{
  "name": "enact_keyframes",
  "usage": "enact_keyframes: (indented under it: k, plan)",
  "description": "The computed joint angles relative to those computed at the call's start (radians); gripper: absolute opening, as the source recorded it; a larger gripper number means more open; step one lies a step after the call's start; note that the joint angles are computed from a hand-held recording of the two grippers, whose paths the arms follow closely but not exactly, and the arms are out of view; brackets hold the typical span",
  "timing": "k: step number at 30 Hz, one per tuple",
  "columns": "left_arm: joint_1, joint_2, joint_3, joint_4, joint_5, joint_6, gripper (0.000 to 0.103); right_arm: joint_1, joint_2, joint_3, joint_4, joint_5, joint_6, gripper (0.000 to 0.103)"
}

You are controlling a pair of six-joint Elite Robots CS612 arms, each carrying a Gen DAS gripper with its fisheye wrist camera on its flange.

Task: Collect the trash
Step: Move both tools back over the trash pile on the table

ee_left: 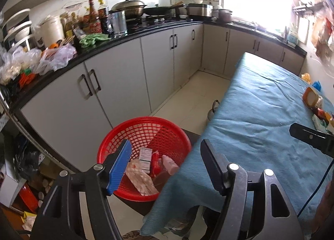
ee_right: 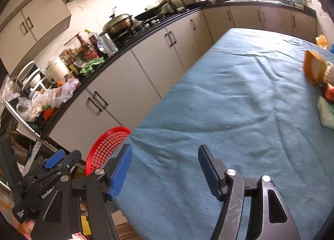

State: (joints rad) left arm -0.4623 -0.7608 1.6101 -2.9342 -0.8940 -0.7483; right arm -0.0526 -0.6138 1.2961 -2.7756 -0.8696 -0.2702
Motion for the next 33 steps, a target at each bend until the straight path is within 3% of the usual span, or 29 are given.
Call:
enact_keyframes:
  k: [5,12,19,23,28,33]
  plan:
    - [-0.013,0.01,-0.028,-0.01,-0.028,0.05,0.07,-0.036,-0.005,0.015,-0.024,-0.016,0.033,0.073]
    - [-0.031,0.04,-0.092,-0.033,-0.136,0.154,0.073,-0.1,-0.013,0.038,-0.075,-0.052,0.1,0.075]
    - [-0.027,0.082,-0.193,-0.028,-0.325,0.212,0.073,-0.174,-0.016,0.059,-0.145,-0.091,0.187,0.077]
    - [-0.035,0.108,-0.253,-0.013,-0.377,0.244,0.073,-0.209,-0.009,0.05,-0.159,-0.122,0.244,0.077]
    - [-0.051,0.144,-0.34,0.033,-0.411,0.309,0.073,-0.24,0.009,0.02,-0.146,-0.146,0.291,0.079]
    - [-0.057,0.184,-0.437,0.056,-0.448,0.363,0.073,-0.263,0.04,-0.039,-0.065,-0.087,0.328,0.079]
